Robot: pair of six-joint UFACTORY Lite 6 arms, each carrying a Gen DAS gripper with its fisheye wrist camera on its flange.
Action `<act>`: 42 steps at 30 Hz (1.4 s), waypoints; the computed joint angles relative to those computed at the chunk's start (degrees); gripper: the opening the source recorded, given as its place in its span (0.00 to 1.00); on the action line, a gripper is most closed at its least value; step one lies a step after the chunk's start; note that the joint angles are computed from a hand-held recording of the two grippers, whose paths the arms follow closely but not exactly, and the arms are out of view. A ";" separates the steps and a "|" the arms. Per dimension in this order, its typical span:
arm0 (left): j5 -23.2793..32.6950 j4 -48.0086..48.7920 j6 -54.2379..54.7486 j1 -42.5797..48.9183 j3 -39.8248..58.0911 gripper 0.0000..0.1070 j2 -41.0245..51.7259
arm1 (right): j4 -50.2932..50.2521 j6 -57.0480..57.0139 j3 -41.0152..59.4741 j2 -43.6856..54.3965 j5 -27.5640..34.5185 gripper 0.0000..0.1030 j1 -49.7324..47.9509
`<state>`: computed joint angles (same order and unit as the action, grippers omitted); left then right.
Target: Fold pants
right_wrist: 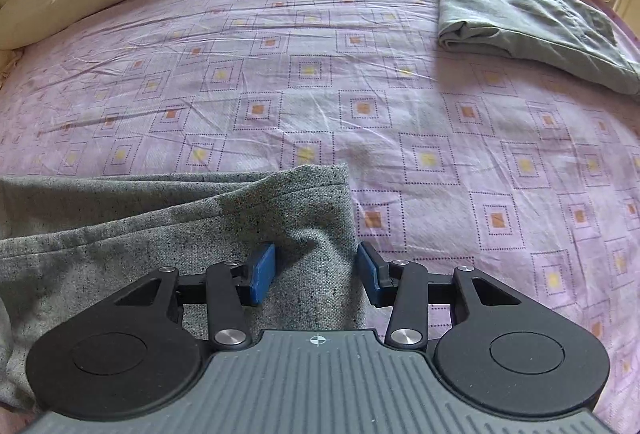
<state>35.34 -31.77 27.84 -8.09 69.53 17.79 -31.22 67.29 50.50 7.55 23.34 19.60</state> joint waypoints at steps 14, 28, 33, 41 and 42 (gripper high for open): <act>-1.83 0.44 -1.95 -1.74 -5.62 0.65 -5.65 | 3.42 -1.52 -1.38 -1.05 -1.32 0.45 -1.86; -2.57 3.96 -6.08 -5.86 1.80 0.67 5.43 | 2.81 -0.11 -1.65 -1.12 -1.27 0.45 -1.59; -3.64 3.98 0.25 -10.17 6.91 0.13 7.63 | 0.64 2.28 -1.56 -1.20 -0.44 0.45 -0.88; 4.43 18.34 -15.78 -9.53 18.85 0.47 16.47 | -6.03 12.17 -2.77 -2.41 1.98 0.45 1.32; 3.57 17.05 -15.89 -8.51 17.22 0.49 14.73 | -7.58 14.09 -2.18 -2.56 3.94 0.45 2.31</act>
